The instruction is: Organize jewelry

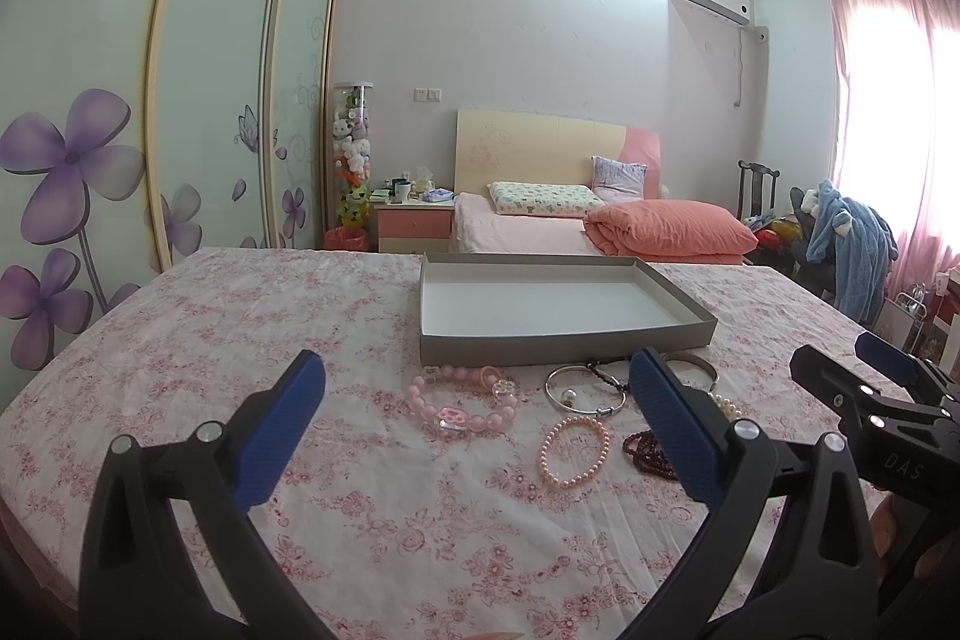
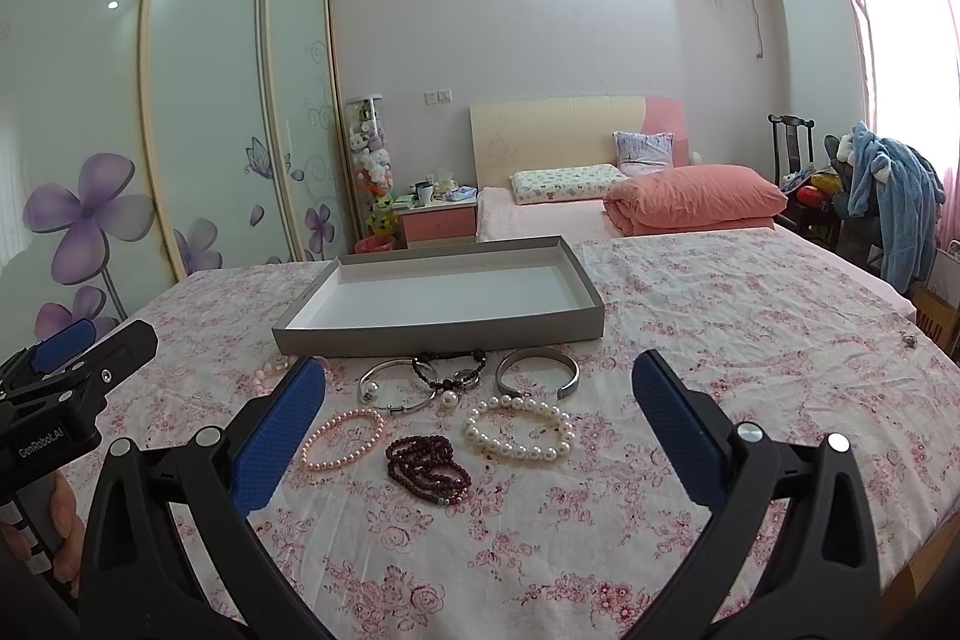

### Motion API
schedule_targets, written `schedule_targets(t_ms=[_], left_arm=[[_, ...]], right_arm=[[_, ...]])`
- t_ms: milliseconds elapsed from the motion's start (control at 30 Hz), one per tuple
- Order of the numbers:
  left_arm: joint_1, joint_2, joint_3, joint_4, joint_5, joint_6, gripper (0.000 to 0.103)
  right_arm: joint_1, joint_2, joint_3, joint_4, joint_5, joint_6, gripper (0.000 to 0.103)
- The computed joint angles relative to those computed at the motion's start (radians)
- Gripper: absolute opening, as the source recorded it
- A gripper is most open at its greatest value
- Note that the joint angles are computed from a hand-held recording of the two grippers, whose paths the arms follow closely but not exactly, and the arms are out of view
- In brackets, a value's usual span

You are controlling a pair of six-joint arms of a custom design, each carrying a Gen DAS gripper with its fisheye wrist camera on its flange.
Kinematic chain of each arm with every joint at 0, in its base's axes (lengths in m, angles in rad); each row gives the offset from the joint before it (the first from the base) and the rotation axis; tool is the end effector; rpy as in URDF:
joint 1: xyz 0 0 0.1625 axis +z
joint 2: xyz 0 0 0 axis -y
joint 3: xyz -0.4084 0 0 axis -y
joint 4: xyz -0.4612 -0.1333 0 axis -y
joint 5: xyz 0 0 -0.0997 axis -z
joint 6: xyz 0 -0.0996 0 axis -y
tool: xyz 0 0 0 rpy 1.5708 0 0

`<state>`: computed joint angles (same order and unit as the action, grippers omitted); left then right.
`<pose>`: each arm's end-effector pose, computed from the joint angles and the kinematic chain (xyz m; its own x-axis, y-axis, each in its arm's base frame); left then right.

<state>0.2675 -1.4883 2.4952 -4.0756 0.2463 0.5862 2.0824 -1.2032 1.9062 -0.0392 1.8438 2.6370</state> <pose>-0.1931 -0.2913 0.2809 -0.6846 -0.3982 -0.6106 0.5389 0.2875 -0.7918 0.3438 -0.3950 0.1078 -0.6802 -0.5103 0.5262 -0.7202 0.3319 -0.6092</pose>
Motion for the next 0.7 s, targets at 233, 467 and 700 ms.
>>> schedule_targets(t_ms=[233,467,700], left_arm=[[0.000,0.000,-0.001,-0.002,0.000,0.003,0.099],[0.000,0.000,-0.001,-0.003,0.001,0.004,0.099],[0.000,0.002,-0.003,-0.008,0.002,0.009,0.099]], right_arm=[[0.001,0.000,-0.002,0.002,0.001,0.001,0.101],[0.002,0.000,-0.002,0.004,0.002,0.004,0.101],[0.004,0.001,-0.008,0.011,0.005,0.007,0.101]])
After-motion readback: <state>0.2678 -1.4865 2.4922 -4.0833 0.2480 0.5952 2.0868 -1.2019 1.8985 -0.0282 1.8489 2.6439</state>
